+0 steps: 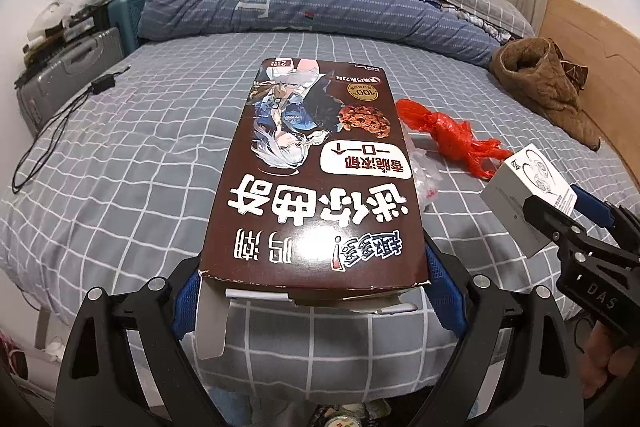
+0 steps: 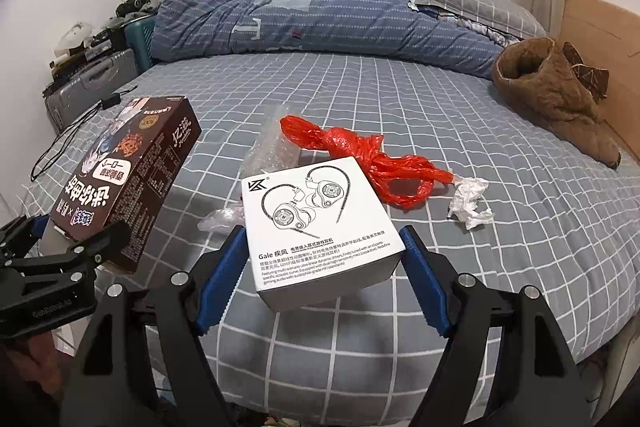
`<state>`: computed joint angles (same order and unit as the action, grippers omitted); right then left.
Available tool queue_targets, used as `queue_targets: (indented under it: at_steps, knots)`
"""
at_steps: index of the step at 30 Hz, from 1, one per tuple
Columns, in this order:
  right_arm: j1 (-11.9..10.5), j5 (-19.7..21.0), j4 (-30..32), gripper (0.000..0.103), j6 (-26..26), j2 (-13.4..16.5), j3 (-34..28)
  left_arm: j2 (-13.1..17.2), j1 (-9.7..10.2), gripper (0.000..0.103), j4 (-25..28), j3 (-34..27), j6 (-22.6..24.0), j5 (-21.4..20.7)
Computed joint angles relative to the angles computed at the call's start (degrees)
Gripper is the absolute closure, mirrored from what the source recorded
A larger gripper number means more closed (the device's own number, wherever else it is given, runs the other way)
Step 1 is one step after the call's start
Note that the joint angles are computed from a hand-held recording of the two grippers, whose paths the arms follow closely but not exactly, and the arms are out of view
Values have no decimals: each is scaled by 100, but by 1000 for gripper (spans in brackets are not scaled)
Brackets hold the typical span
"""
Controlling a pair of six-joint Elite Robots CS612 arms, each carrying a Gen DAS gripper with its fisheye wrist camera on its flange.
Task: Collect trash
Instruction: 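Lift and carry both boxes with both tools toward the floor bin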
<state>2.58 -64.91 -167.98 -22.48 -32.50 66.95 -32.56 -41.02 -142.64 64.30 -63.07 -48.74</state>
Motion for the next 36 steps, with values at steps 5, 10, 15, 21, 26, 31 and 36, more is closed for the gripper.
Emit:
queue_targets:
  at_steps: [5, 10, 15, 21, 26, 31, 36]
  knots:
    - [-49, 45, -137, 30, 39, -125, 204, -29, -47, 15, -7, 21, 61, -28]
    - [-73, 56, -194, 30, -11, -220, 379, -79, -114, 15, -42, 115, 38, 37]
    - [-97, 118, -307, 30, -43, -335, 579, -146, -171, 15, -94, 226, -24, 52]
    - [-114, 152, -427, 30, -87, -475, 834, -225, -252, 15, -68, 360, -162, 65]
    - [-133, 181, -464, 30, -133, -573, 1027, -291, -307, 15, -16, 469, -305, 61]
    - [-165, 204, -509, 30, -201, -679, 1251, -348, -372, 15, 35, 557, -423, 93]
    - [-201, 217, -537, 30, -246, -772, 1437, -391, -447, 15, 33, 645, -525, 76]
